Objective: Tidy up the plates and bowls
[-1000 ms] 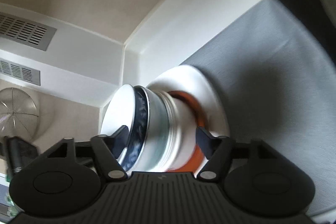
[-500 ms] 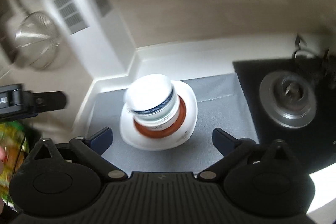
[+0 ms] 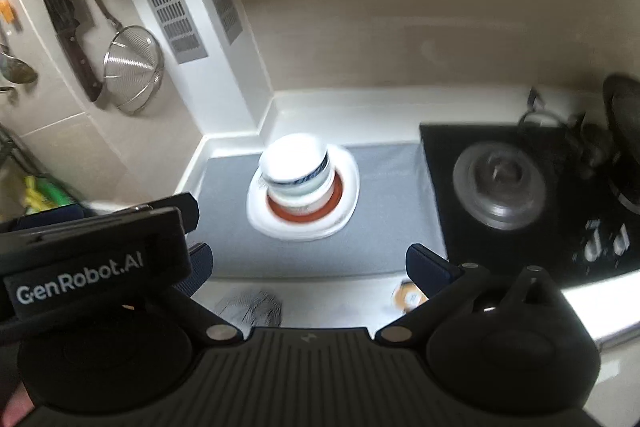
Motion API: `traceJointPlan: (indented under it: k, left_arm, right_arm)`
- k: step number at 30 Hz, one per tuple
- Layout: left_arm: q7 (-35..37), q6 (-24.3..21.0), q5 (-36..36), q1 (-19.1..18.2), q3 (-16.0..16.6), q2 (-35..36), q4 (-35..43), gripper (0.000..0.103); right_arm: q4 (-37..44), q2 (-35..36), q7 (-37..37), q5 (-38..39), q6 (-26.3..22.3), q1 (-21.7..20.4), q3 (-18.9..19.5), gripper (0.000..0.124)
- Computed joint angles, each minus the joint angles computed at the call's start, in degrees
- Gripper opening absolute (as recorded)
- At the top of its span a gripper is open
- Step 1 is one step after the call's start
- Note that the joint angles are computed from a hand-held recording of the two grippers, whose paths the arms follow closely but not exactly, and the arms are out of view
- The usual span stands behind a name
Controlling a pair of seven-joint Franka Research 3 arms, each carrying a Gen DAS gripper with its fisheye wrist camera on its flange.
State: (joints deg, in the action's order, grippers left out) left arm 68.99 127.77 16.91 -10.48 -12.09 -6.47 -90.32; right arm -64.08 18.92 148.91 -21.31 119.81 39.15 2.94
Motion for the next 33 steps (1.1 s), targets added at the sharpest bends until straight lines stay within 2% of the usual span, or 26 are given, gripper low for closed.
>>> traceJointPlan:
  k: [6, 12, 21, 33]
  left_arm:
    - [-3.7, -3.3, 2.5, -0.7, -1.5, -4.5, -3.3, 0.096]
    - [-6.0, -5.8, 4.6, -1.1, -2.6, -6.9, -5.1, 0.096]
    - [-8.0, -7.0, 6.2, -1.6, -3.5, -9.2, -6.9, 0.096]
    - [-8.2, -8.2, 6.6, -2.5, -4.2, -10.8, -8.4, 0.096]
  right_arm:
    - [-10.5, -7.3, 0.4, -0.2, 3.5, -0.9, 2.0, 0.102]
    - [-16.8, -11.5, 0.8, 0.9, 6.4, -2.8, 4.4, 0.102]
    - [-22.8, -15.8, 1.1, 1.7, 9.3, -5.0, 6.7, 0.103]
    - [-28.4, -20.0, 2.9, 0.7, 10.3, -7.0, 8.8, 0.103]
